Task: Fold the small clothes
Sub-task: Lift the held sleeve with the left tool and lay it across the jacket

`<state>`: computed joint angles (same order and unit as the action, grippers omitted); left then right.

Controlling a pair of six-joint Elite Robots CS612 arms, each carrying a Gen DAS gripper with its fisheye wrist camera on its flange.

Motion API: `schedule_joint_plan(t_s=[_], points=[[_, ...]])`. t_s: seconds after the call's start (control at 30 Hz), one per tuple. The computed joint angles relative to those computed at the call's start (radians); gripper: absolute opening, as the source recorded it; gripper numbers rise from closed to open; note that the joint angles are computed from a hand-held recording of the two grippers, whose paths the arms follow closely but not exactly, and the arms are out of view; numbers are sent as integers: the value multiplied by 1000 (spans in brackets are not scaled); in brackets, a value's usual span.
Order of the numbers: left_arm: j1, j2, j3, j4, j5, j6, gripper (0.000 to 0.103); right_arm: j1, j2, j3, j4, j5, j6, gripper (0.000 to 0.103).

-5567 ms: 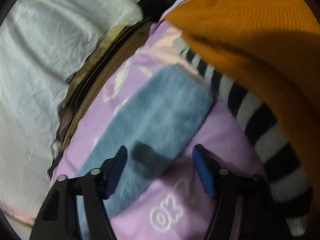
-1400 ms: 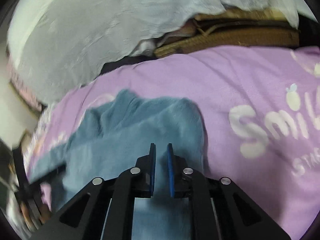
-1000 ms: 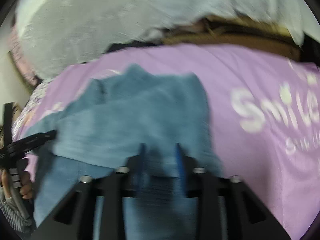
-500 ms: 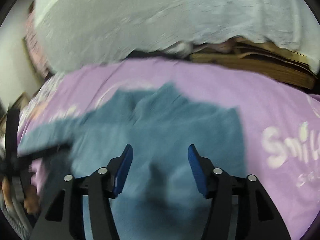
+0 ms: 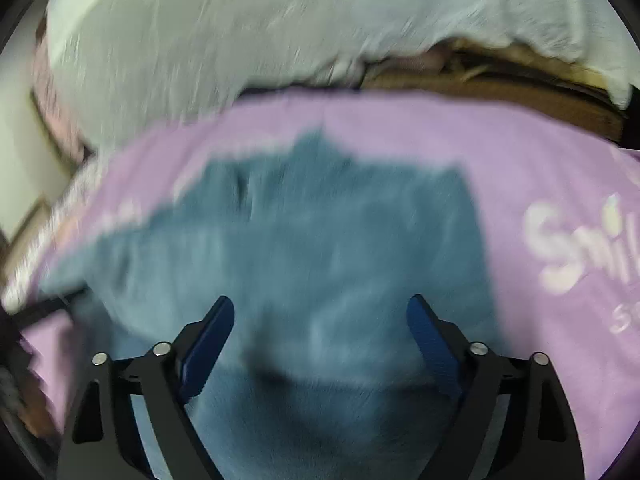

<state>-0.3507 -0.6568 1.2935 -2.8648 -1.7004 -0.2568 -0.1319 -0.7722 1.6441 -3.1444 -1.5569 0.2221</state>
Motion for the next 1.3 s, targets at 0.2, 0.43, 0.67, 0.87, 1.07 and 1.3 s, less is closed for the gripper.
schedule_joint_plan(t_s=[0.2,0.43,0.67,0.87,1.07,1.3], points=[[71,-19,28,13,17,-170,83,-8,-31,66,-163,-22,125,91],[175,73,-107,70,-141,-417,82,-2,-69,157,-344,5,262,91],[185,113,-180,81,-96,-445,28,17,-70,128,-396,55,356,91],[154,73,-143,70,16,-325,10,22,-63,127,-399,61,349,91],[124,20,-95,17,123,-220,10,7,-60,133,-398,98,369,91],[110,-13,-69,0,138,-174,10,-1,-62,135,-382,123,401,91]])
